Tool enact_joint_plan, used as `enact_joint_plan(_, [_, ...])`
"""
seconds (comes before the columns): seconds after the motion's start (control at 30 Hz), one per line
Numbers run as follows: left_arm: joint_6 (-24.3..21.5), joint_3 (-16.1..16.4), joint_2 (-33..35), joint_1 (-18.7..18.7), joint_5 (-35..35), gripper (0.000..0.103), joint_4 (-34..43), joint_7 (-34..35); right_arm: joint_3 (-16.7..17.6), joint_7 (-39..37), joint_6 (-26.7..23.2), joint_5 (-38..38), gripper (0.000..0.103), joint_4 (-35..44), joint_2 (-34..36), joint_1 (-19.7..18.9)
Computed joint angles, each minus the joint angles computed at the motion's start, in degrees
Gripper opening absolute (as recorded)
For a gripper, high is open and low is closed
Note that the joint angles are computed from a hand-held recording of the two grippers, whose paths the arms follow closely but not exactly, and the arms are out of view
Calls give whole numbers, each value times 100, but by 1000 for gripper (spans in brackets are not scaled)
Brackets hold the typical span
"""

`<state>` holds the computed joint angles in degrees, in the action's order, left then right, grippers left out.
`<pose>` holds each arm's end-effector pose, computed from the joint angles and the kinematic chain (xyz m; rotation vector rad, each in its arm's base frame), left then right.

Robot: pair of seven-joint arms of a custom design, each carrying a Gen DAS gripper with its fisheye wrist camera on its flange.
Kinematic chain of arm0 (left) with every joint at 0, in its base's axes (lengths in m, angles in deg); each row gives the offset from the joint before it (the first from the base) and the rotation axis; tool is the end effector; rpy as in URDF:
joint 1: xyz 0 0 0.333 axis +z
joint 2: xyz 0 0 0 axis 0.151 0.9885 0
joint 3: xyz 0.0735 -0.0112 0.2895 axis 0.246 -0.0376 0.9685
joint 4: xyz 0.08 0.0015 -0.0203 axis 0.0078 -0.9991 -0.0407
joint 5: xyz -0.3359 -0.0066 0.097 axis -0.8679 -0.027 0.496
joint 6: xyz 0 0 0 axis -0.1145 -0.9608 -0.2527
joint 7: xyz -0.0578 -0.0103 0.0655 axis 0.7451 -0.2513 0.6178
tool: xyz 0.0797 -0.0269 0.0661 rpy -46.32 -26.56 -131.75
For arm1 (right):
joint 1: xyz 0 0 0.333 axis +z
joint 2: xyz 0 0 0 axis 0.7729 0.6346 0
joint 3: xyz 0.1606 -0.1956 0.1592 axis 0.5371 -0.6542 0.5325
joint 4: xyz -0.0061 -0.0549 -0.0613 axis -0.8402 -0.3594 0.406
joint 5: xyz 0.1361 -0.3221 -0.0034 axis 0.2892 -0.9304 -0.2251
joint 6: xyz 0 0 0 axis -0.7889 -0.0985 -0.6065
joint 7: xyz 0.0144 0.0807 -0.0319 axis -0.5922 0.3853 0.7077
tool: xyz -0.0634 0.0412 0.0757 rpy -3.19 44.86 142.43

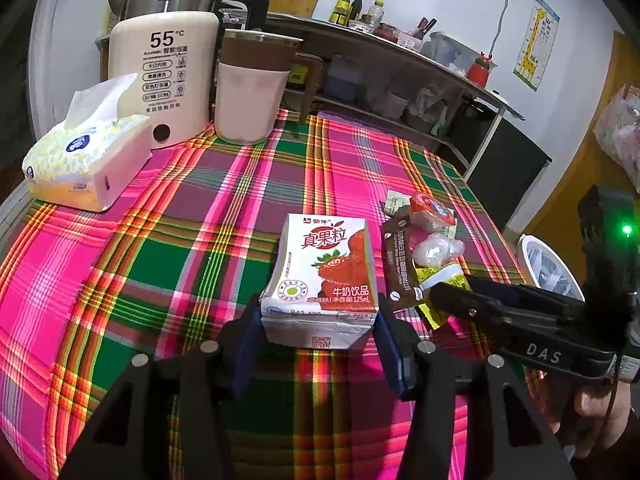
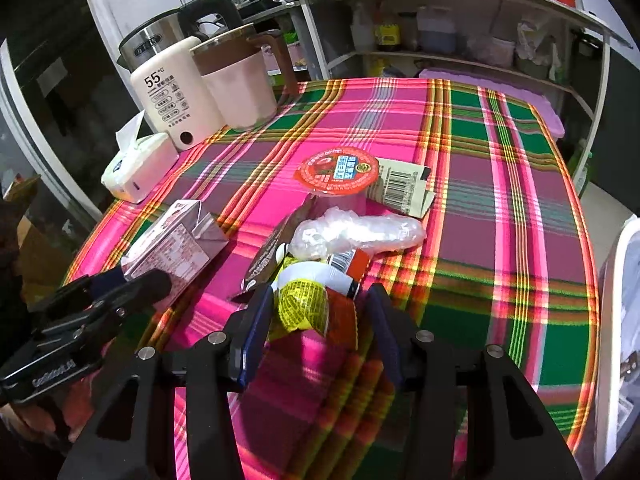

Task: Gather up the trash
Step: 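Grasp the strawberry milk carton with the left tool while the right tool grasps the yellow wrapper, then carry the milk carton and yellow wrapper over the white bin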

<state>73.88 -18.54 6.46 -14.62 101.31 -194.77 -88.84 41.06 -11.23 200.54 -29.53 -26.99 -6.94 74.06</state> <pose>0.4588 -0.3002 0.2654 -2.2134 1.0993 -0.7911 0.6240 0.3731 0.2599 -2.2955 0.9040 -0.0002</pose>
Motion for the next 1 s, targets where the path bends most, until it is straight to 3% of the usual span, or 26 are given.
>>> enact_joint_plan(0.07, [-3,-1,-2,-3,4,54,-3,-4,-51,38,15,-46,46,-6,-11,45])
enact_joint_plan(0.1, [-13,-5,1,-8,-8,54,2,9,-53,34,17,-59,36,-13,-15,49])
enact_joint_plan(0.27, [-49,-20,10,-33,-76,54,22,84,23,-118,119,-2,30,-227,-128,-21])
enact_joint_plan(1.0, [-406,-120,252,-616,-417,54,677,726,526,-1778,670,1759,30,-2274,-1557,-957])
